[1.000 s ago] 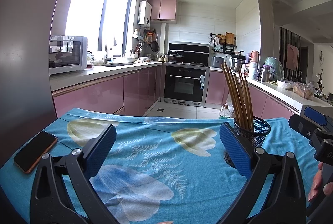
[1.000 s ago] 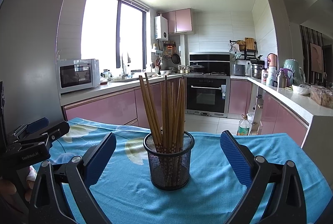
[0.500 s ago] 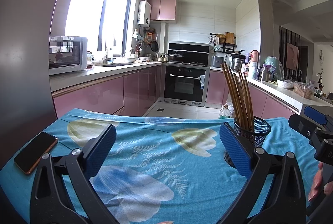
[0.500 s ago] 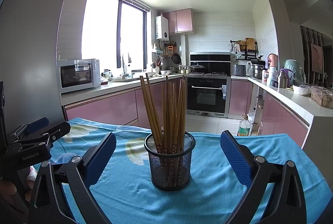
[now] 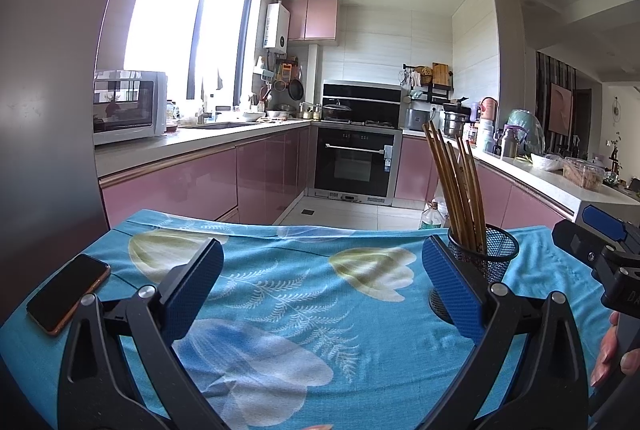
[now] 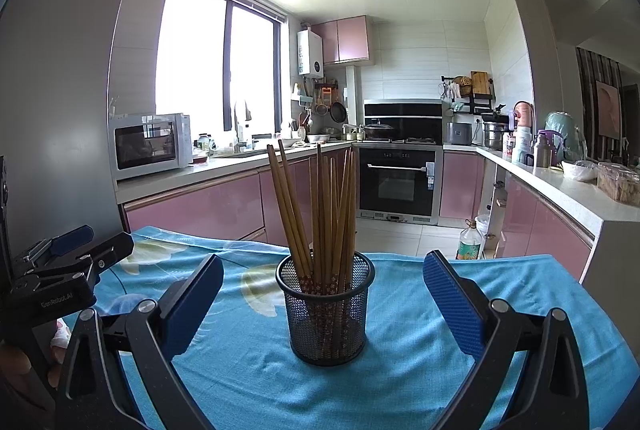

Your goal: Organize utensils

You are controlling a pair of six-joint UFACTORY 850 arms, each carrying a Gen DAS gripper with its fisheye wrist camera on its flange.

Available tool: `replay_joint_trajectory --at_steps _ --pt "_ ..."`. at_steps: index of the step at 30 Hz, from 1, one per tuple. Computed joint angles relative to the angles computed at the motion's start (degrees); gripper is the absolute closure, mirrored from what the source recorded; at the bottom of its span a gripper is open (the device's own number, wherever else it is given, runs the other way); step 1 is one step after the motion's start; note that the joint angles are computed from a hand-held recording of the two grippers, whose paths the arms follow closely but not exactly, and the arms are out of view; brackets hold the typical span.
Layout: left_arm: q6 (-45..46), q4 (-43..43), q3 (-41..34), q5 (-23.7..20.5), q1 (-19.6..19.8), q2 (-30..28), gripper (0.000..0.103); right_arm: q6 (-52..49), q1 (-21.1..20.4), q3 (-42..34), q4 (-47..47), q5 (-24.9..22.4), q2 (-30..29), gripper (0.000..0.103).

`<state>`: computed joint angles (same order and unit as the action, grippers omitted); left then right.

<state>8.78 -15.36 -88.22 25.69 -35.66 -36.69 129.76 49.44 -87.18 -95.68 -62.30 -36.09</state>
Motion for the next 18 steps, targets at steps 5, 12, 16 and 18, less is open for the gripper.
replay_joint_trajectory --at_steps 5,12,16,18 --pt "-1.7 1.7 0.1 0.0 0.3 0.1 0.005 0.0 0.0 0.0 0.1 0.0 0.0 0.006" --pt "-1.7 0.7 0.5 0.1 0.6 0.3 0.005 -0.1 0.0 -0.1 0.2 -0.1 -0.1 0.006" --pt "1.5 -2.0 0.5 0.6 0.3 0.4 0.005 0.1 0.0 0.0 0.2 0.1 -0.1 0.006" --pt "1.2 -2.0 -0.3 -1.2 0.4 0.1 0.005 0.2 0.0 0.1 0.2 0.4 0.0 0.006"
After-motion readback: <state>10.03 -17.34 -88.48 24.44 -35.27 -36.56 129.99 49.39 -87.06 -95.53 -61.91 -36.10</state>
